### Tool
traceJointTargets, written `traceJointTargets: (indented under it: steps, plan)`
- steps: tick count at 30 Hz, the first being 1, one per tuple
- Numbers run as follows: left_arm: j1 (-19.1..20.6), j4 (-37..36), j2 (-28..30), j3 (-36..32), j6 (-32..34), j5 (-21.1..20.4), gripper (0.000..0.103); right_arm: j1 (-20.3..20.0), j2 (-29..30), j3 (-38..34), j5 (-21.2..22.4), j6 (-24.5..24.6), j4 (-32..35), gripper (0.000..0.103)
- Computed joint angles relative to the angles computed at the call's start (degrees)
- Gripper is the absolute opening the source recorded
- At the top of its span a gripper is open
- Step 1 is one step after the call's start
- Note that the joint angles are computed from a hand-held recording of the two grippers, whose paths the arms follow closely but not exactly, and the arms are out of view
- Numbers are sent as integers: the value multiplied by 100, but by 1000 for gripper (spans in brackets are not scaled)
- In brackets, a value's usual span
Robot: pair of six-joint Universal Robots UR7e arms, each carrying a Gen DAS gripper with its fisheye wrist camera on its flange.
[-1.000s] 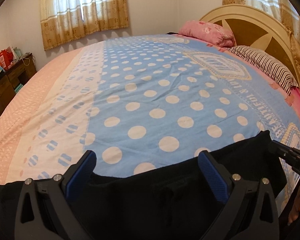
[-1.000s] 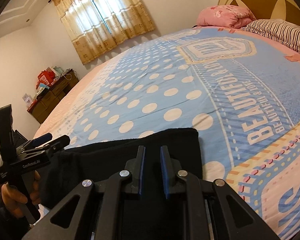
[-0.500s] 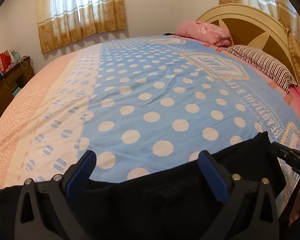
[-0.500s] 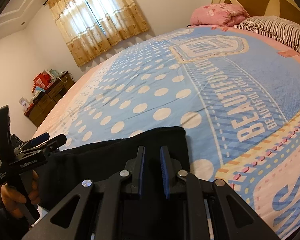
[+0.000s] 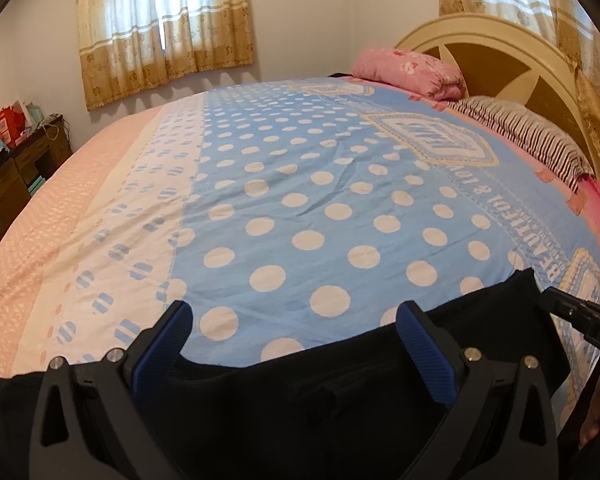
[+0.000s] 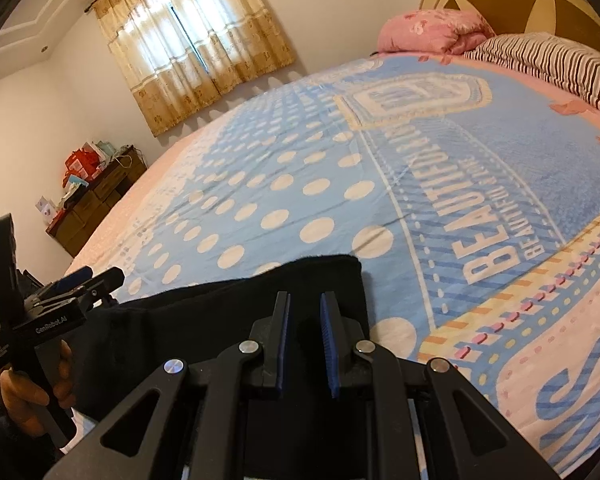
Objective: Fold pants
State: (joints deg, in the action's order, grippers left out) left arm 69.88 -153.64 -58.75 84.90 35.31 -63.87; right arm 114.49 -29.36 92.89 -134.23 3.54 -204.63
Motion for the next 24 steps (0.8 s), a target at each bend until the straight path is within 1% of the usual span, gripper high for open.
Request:
traceJointTargets:
  steps: [2,4,6,9,13,16,19,21,23,24]
  plan:
    - [38,195,-49,-40,-118,-92,103,50,-15,63,34,13,-64,16]
    - [53,118,-114,39,-22,-84,103,109,18,95,53,-26,-86,16]
    - [85,94,-179,82,-26,-30,103,163,97,68,48,-36,-1,16]
    - [199,189,-304,53,-188,-62,103,200,200,2,173,39,144,16]
    - [381,70,-489,18,-205,6,103,314,391,-240,236,-168,302,16]
    - [527,-267,-621,45,-106,264,103,387,562,-577,436,-341,700,16]
    - [685,-412,-748,0,-202,399,103,494,860,-1079,704,-707,938,16]
    - [806,-526,-868,-39,-287,444,103,561,1097,-1469,921,-1005,1072,16]
    - [898,-643,-920,-82,-318,540,103,633,1456,-2044,997,-1383,1269,16]
    - [956,-675,-943,-127,-334,652,103,639,1588,-2275,1046,-1434,1410,16]
